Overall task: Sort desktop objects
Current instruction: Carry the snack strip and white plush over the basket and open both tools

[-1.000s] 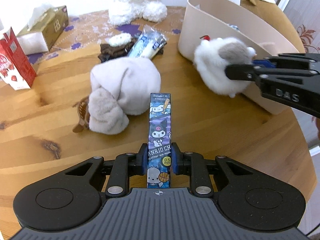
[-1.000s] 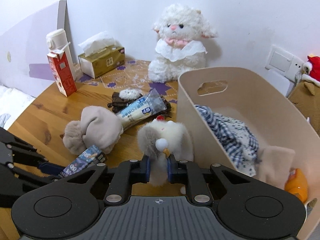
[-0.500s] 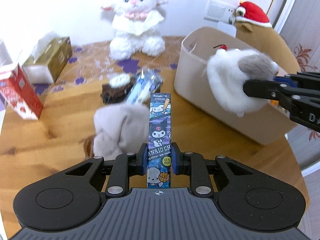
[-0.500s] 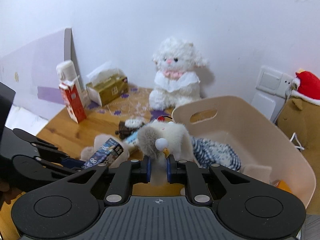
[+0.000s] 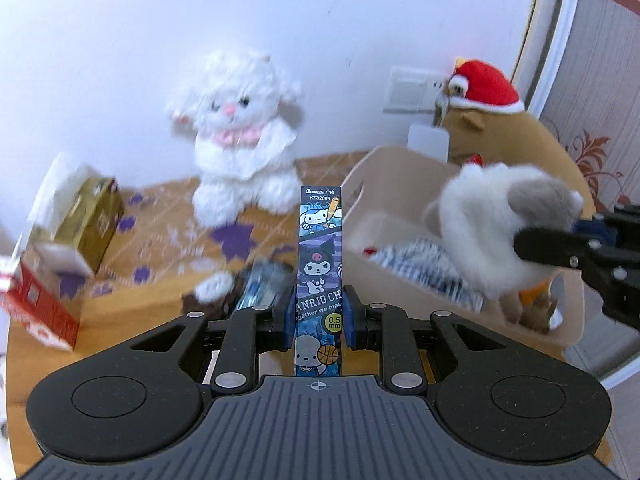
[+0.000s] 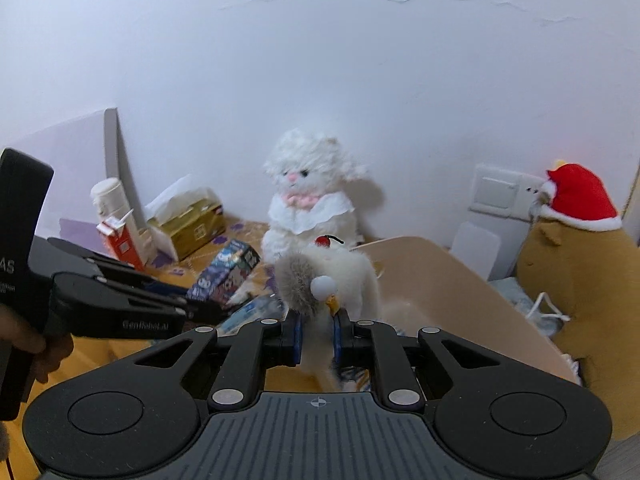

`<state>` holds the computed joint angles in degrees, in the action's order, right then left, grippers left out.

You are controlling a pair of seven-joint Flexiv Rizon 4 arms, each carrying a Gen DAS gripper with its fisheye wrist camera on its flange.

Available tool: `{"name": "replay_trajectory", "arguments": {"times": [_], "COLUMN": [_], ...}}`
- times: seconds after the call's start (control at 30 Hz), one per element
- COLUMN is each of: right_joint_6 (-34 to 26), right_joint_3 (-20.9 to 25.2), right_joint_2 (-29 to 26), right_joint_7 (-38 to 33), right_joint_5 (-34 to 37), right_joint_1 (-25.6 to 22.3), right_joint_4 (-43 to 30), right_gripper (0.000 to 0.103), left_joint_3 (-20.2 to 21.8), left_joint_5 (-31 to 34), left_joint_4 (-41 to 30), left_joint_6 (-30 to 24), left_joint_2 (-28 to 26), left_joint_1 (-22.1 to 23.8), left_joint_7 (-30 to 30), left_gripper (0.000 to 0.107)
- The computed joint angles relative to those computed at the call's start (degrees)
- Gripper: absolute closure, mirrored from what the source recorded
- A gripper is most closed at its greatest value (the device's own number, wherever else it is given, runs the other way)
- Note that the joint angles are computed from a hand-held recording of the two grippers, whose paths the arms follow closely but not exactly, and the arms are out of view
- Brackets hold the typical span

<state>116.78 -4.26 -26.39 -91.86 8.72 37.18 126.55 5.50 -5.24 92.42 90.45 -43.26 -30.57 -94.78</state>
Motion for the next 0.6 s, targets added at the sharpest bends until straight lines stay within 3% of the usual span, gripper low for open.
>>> {"name": "replay_trajectory", "arguments": {"times": [0.4, 0.6], "right_joint_6": [0.47, -0.14], "right_joint_3": [-0.52, 2.27], "right_joint_2": [0.33, -0.30], "right_joint_7": [-1.89, -0.56], "right_joint_5": [-1.58, -5.66], "right_joint_1": [-5.65, -11.70], "right_joint_4": [-0.50, -1.36], "right_gripper": [0.089, 0.089], "left_joint_3": [3.22, 3.41], "left_joint_5": [2.58, 4.79], "left_joint_4": [-12.87, -21.11], "left_joint_6": [-4.97, -9.80], "left_joint_2": [-5.07, -8.81], "left_joint_1": [-4.67, -5.95], "left_joint_7": [-0.91, -1.90], "left_gripper": [0.084, 0.084]}}
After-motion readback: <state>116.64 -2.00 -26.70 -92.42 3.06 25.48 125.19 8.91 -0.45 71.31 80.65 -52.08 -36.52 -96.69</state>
